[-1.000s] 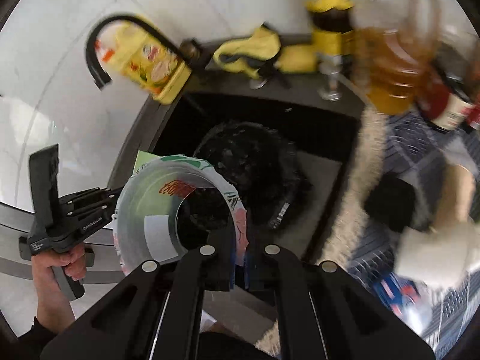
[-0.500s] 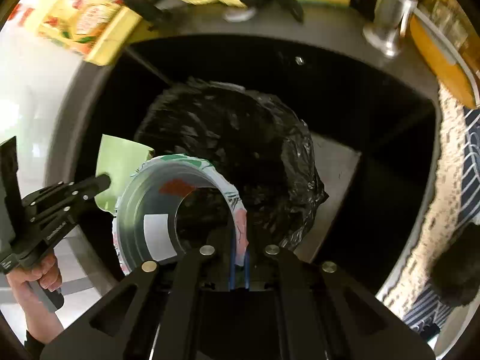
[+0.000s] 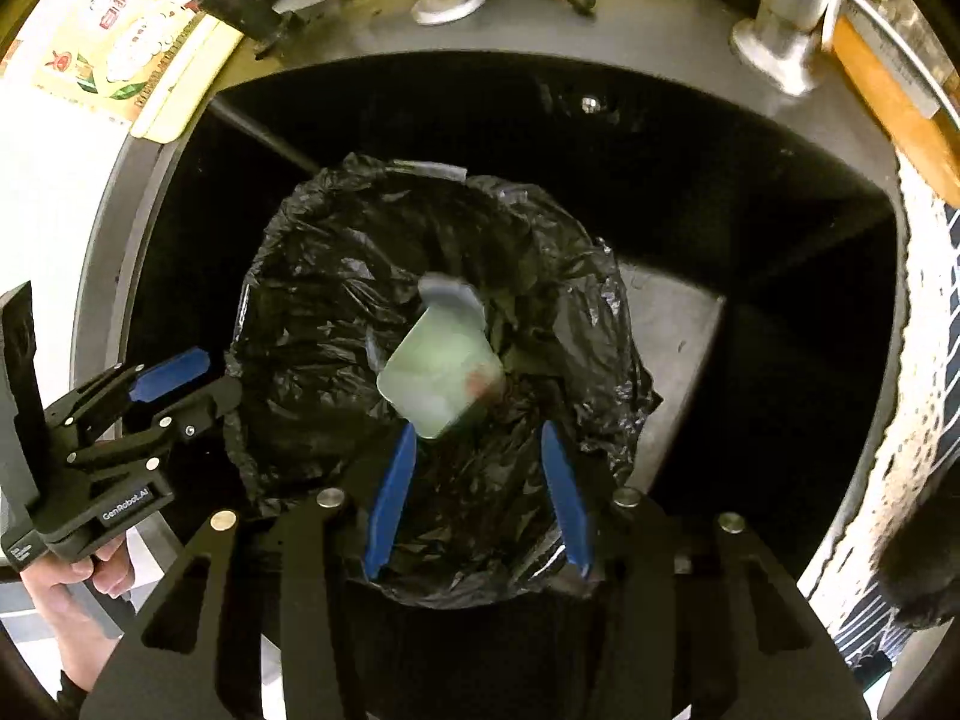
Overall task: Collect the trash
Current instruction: 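Open both tools to drop the scoop and cup into the bin, then move the right tool to the white paper cup and grasp it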
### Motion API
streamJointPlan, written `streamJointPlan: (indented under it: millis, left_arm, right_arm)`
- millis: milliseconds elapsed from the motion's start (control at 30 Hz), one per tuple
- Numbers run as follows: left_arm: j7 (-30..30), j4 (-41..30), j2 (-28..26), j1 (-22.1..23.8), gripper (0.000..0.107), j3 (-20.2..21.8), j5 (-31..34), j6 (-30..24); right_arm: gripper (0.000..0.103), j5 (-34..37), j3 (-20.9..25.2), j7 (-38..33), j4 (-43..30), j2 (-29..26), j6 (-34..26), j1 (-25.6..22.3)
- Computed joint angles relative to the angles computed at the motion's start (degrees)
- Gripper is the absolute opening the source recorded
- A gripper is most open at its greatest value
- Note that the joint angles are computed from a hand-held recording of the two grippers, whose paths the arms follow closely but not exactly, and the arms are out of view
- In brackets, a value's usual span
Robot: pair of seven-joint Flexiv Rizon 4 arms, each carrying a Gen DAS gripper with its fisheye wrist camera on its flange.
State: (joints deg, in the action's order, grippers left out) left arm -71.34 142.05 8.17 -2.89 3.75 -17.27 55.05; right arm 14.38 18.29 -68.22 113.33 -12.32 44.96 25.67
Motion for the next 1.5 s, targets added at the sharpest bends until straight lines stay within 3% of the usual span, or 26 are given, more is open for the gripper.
streamJointPlan:
  millis: [333,733,1167,1400,1500]
  left_arm:
    - [-3.7,-1.3,2.8,-0.3,0.046,-0.5,2.3,-2.9]
    - [-11.0,-7.1,8.4,-3.7,0.046,-3.9,6.2,-9.6]
    - [-17.6,-18.6,4.0,-11.4,0.046,-10.1,9.0,-11.4]
    - [-23.3,-23.0,1.0,-14.7,0.046,-12.3,12.2,-12.3]
    - [-26.7,-24.3,-0.1,-15.8,0.046,-13.0,13.7,-13.0]
  right_arm:
    - [0.045,1.4,0.0,-0.6,0.9,3.7,-1.4,-0.2]
    - [0.045,4.2,-4.1,-3.2,4.9,19.5,-7.0,-3.7]
    - [0.045,3.2,-12.1,-6.0,8.8,33.7,-13.3,-11.1]
    - [0.045,6.0,-16.6,-11.5,10.9,35.6,-17.4,-14.6]
    - [0.045,10.4,-19.5,-16.1,10.6,34.8,-21.2,-15.0]
